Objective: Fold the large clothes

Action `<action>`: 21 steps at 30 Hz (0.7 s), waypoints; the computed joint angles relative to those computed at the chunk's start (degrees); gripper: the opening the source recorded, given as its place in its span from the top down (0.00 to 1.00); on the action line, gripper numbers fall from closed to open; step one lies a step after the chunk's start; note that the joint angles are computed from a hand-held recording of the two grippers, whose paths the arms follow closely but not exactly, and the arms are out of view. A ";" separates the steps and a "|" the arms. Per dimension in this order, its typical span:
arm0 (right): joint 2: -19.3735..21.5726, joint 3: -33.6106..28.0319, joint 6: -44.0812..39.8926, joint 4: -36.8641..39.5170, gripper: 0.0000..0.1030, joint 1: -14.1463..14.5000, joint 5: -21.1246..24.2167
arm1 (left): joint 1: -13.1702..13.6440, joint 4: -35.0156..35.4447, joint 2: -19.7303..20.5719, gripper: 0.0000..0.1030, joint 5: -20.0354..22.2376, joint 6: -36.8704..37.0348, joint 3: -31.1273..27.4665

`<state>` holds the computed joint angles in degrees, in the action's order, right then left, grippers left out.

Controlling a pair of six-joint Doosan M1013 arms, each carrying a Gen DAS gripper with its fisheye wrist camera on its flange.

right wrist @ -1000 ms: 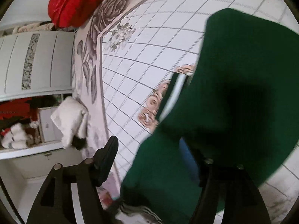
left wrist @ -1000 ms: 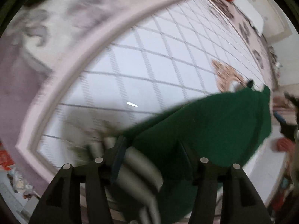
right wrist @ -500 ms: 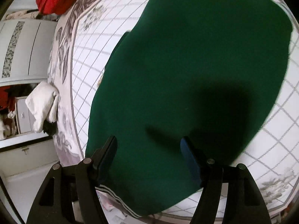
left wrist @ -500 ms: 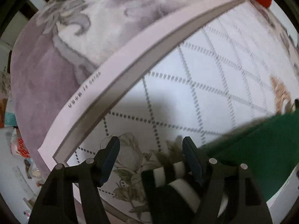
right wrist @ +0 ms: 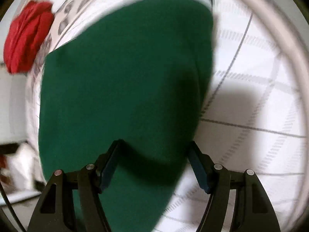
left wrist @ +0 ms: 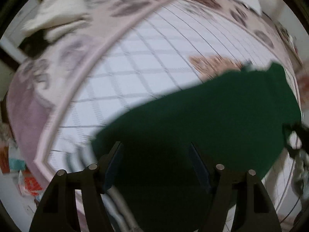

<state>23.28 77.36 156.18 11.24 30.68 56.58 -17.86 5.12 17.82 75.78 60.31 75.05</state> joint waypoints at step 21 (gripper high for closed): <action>-7.00 5.75 -1.47 11.84 0.74 6.25 12.67 | -3.24 6.06 0.99 0.00 2.31 4.65 6.64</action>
<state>16.29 83.11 154.71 23.08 36.92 69.26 -21.10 11.18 18.81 78.09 64.96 81.69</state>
